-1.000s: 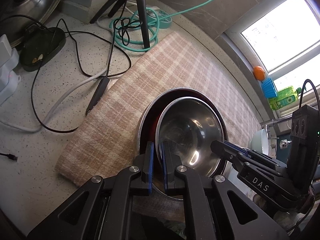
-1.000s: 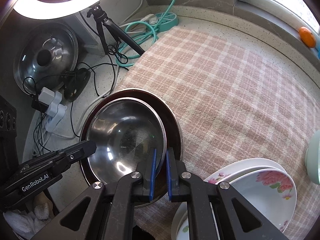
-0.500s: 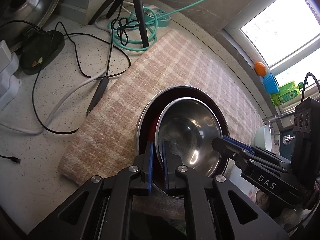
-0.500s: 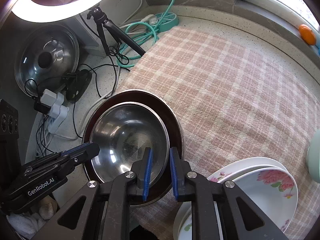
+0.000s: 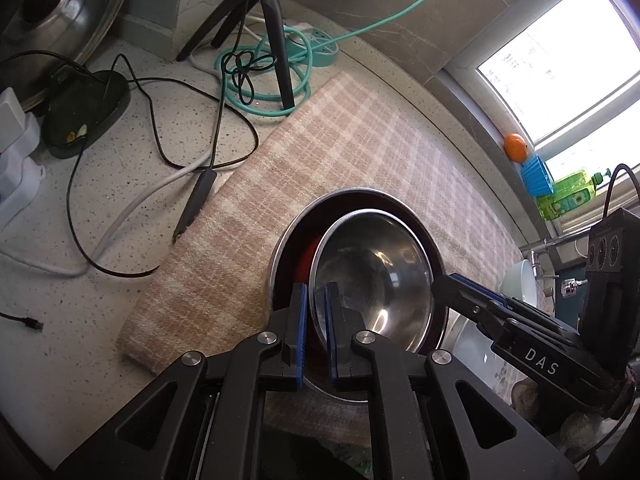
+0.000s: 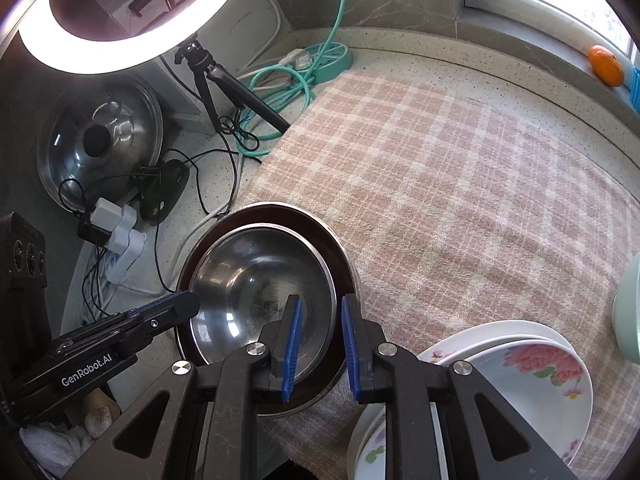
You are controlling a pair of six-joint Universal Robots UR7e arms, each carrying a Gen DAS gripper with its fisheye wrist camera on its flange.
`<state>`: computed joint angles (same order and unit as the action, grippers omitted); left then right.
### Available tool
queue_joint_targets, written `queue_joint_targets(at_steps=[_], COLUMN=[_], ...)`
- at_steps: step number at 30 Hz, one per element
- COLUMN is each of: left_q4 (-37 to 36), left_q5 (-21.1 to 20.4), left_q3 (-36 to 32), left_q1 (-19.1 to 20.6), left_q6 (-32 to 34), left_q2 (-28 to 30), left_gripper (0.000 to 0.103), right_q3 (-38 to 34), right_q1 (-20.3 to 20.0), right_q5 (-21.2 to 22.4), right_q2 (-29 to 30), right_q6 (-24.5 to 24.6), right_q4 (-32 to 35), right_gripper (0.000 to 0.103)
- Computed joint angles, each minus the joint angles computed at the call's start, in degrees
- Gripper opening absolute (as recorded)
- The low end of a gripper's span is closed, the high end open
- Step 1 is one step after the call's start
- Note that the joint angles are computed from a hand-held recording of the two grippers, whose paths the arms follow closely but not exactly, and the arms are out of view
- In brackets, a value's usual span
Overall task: Organize plates and bowls
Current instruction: 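Open both tools and lift them off the nested bowls, then move both open tools to the rim of the pale blue bowl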
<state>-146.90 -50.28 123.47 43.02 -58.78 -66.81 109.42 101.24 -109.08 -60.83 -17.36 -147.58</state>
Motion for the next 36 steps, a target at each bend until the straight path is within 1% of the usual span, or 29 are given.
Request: queue_joint_targets(at_steps=[3,7,9,15,21,26,36], left_q4=[-0.3,-1.0,-0.3,-0.8,-2.9,-4.5,-7.0], left_q5=[-0.1,0.5,1.9,3.3,1.8,0.4,-5.6], left_q3=[-0.7,-2.0,-3.0,-5.4,-7.3,-9.5,-15.0], left_q1=[-0.3,-1.2,-1.8,-3.1,-4.1,-4.8,-5.2], left_q6=[0.9,2.4,2.8,5.6,8.2,10.6,15.0], left_q2=[0.0,0.7,1.5,3.4,5.4,8.2,15.0], left_gripper=[0.007,0.007,0.007,0.007,0.007,0.007,0.007], right_q3=[0.2,0.5,0.4,0.9,2.2,3.7,6.0], right_q1=[-0.6,-1.3,-2.1,-3.9,-6.0,-8.8,-14.6], right_q5=[1.5,2.5,3.6,5.8,7.6,8.2,7.4], right_q2=[-1.0,-2.6,-3.7,-6.9,-11.2,-15.3,-23.0], right_q6=[0.2,0.1,0.7,1.0,1.0,0.8,0.6], right_q4=[-0.5,-1.5,-1.0,-1.6,-2.9,-4.3,-7.8], right_gripper=[0.018,0.018,0.018,0.018,0.018,0.018,0.018])
